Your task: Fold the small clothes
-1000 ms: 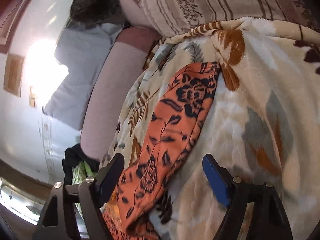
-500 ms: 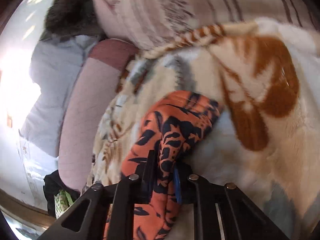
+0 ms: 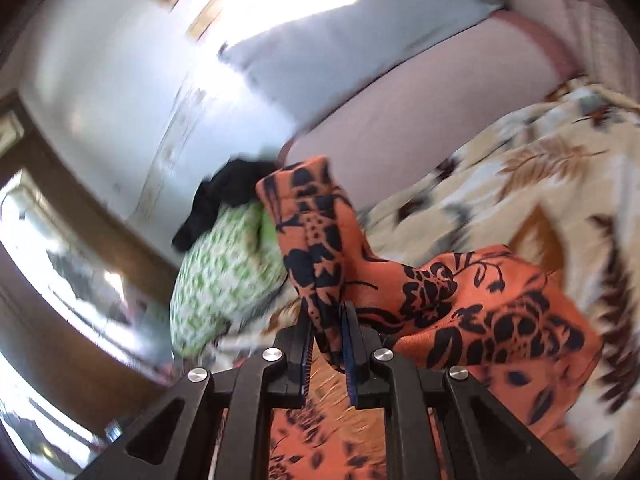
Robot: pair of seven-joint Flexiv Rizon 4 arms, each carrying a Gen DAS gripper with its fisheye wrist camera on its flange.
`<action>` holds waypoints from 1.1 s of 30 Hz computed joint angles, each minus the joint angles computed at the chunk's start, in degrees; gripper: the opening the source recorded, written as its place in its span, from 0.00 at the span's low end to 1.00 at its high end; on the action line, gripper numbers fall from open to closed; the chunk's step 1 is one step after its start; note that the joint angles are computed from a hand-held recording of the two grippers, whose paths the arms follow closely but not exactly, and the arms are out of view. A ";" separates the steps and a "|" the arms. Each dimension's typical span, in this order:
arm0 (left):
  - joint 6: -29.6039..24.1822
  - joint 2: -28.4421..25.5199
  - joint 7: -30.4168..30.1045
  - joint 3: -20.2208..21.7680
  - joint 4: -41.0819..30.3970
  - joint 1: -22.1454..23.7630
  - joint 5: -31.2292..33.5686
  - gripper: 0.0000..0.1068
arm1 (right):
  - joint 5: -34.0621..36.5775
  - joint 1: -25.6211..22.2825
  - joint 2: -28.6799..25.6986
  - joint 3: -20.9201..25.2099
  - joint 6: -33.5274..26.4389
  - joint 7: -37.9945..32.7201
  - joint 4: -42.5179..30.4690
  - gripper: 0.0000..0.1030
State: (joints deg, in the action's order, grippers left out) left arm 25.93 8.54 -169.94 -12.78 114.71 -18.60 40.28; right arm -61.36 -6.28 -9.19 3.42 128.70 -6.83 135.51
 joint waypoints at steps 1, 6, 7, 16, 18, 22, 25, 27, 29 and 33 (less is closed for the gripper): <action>0.29 0.90 -0.04 0.91 0.84 0.33 -0.66 0.96 | 2.48 2.32 -0.88 1.35 -1.86 -0.89 -0.24 0.14; 6.17 6.18 0.40 4.21 6.82 3.80 -5.12 0.96 | -11.52 4.72 -10.61 6.18 -2.90 12.04 -7.11 0.28; 6.53 6.49 0.22 3.94 7.25 4.63 -5.56 0.96 | -15.87 6.04 -12.65 5.27 -1.23 15.25 -8.64 0.57; 16.50 6.63 1.90 3.09 10.43 8.57 -9.91 0.96 | -14.67 7.09 -8.20 1.46 3.62 6.18 -0.79 0.84; 21.30 5.18 2.11 2.82 10.46 8.79 -9.74 0.96 | -14.59 4.46 -4.88 -0.30 2.53 5.54 1.89 0.83; 35.83 -0.87 4.52 4.07 10.71 8.47 -12.34 0.96 | -22.05 -3.18 -0.52 -5.62 3.40 8.29 4.75 0.77; 40.98 -6.41 7.93 4.55 8.86 7.35 -14.58 0.94 | -23.87 -7.53 -0.57 -8.06 5.97 7.71 6.63 0.77; 43.09 -9.30 11.42 5.44 8.17 6.02 -17.42 0.82 | -22.95 -9.87 -2.22 -8.85 8.76 5.98 7.72 0.76; 45.63 -11.34 14.72 6.38 8.41 4.78 -21.17 0.68 | -20.57 -11.21 -4.09 -8.68 10.86 3.62 8.66 0.74; 46.82 -14.28 18.33 7.88 7.04 2.06 -23.25 0.54 | -26.62 -13.15 -10.64 -9.70 15.76 11.71 4.70 0.64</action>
